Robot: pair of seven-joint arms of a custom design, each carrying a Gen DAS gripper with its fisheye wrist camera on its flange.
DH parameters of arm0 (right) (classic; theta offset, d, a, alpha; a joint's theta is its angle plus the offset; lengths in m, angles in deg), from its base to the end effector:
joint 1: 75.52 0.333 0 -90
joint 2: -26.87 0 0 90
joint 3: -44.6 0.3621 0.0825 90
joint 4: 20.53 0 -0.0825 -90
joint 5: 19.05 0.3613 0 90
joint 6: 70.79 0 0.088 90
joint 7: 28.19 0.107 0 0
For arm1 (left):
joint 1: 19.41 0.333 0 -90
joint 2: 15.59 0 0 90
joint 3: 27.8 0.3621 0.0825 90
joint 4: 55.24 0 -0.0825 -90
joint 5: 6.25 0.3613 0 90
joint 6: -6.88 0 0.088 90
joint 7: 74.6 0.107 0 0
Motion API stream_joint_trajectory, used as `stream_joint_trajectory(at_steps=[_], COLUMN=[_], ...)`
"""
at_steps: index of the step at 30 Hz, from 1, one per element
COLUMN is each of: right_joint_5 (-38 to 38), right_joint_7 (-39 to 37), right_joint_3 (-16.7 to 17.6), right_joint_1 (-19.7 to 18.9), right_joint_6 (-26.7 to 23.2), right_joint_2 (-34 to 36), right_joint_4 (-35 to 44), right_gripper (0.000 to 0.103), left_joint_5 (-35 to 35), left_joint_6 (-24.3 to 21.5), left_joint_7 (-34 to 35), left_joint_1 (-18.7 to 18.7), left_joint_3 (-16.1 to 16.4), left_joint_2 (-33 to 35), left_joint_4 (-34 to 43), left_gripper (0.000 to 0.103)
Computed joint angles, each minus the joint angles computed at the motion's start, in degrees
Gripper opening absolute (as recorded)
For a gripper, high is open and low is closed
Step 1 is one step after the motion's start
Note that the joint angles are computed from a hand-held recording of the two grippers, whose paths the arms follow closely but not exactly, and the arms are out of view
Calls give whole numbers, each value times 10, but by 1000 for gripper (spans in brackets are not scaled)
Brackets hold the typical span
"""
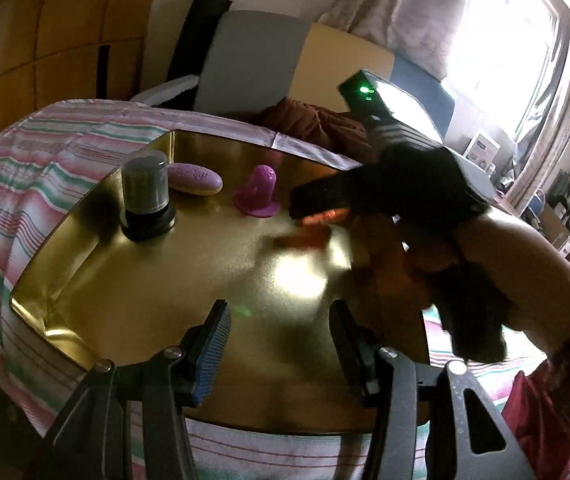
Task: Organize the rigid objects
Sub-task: 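Lower the orange cubes into the gold tray and open the right tool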
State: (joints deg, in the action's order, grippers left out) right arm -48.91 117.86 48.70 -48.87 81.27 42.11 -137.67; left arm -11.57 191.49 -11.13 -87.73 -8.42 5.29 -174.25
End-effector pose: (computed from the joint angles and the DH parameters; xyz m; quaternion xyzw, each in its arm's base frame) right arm 0.5219 0.3231 0.4049 -0.6799 0.6982 -0.1538 0.1629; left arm 0.4083 -0.4903 0.4170 -0.5210 0.7578 -0.3834 0.0851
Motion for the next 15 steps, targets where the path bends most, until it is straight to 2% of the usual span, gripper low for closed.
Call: stream_joint_trajectory(at_steps=[3, 6, 7, 9, 12, 15], right_joint_5=[-20, -97, -117, -153, -221, -278], right_joint_7=[22, 97, 118, 164, 249, 326], right_joint_3=[-11, -32, -33, -32, -30, -17], right_joint_1=[4, 19, 19, 12, -3, -19], right_joint_6=[-4, 19, 22, 51, 99, 106], right_joint_2=[0, -28, -37, -62, -98, -131], right_joint_4=[4, -24, -33, -63, -106, -134], right_gripper=[65, 68, 69, 74, 75, 78], left_joint_5=[0, -4, -7, -11, -11, -8], left_joint_6=[3, 2, 5, 3, 2, 2], left_joint_7=[3, 2, 3, 3, 5, 4], left_joint_1=[13, 13, 21, 14, 18, 5], left_joint_3=[-15, -13, -22, -16, -21, -10], left_joint_2=[-2, -1, -1, -1, -1, 0], left_joint_4=[-2, -2, -3, -3, -3, -3], left_gripper=[52, 52, 52, 52, 52, 52])
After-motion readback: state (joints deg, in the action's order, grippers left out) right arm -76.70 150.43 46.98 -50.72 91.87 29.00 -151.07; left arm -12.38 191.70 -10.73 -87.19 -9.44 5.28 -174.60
